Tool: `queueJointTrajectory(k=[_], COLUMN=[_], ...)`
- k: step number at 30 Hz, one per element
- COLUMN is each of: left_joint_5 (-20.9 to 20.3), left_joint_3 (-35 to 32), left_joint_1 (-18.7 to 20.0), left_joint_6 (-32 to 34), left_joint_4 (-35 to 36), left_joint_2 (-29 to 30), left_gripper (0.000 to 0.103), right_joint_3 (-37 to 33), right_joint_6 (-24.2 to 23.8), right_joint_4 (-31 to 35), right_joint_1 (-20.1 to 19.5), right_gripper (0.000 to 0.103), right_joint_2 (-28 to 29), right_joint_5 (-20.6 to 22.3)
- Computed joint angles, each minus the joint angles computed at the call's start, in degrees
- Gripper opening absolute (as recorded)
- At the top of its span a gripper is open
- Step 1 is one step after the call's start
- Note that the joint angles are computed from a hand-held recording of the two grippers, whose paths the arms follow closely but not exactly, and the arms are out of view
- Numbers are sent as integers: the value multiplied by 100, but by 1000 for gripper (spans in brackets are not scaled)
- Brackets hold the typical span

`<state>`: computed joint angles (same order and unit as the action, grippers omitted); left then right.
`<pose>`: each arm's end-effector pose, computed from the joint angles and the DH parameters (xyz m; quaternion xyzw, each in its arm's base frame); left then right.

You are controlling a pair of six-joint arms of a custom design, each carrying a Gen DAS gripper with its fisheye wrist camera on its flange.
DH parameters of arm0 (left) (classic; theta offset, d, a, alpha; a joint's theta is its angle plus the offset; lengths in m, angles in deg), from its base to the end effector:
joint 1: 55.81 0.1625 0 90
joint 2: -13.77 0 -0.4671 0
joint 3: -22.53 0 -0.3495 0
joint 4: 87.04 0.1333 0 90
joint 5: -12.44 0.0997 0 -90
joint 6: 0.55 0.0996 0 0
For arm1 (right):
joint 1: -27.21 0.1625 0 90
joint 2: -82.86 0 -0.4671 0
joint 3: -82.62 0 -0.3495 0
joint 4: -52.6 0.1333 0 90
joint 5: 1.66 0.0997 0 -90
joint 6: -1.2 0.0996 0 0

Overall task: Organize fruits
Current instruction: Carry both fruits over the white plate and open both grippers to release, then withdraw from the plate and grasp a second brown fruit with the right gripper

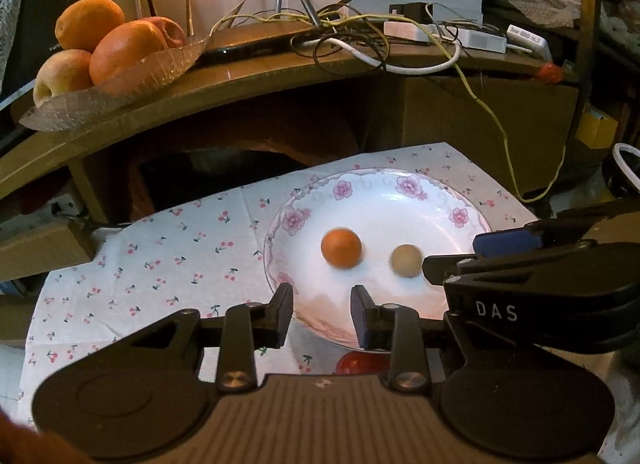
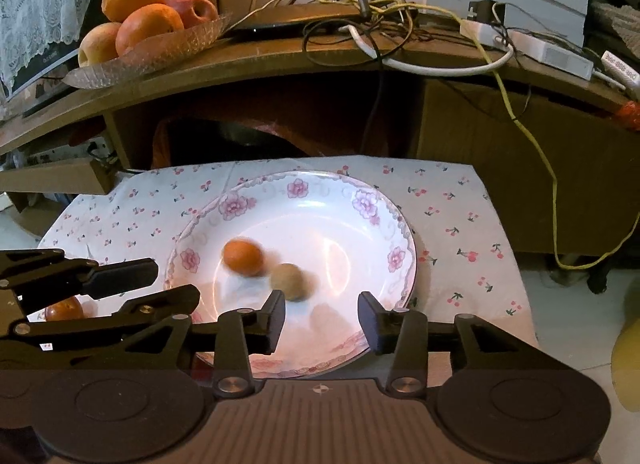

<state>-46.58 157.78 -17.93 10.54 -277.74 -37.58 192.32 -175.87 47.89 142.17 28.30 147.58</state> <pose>-0.2411 -0.4214 0.1268 0.4664 0.8324 -0.2244 0.1981 0.2231 -0.3663 0.1535 -0.0079 -0.8349 0.3977 0.3804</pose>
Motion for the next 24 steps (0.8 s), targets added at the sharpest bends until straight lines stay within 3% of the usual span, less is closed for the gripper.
queueJointTrajectory(k=[24], left_joint_5=[132], left_joint_3=[420], left_joint_1=[-135], left_joint_6=[106], left_joint_4=[475], left_joint_2=[-774], left_gripper=[40], right_joint_3=[-231], right_joint_6=[452], right_joint_4=[614], right_joint_1=[583], right_gripper=[45], right_joint_2=[339], right_joint_5=[109])
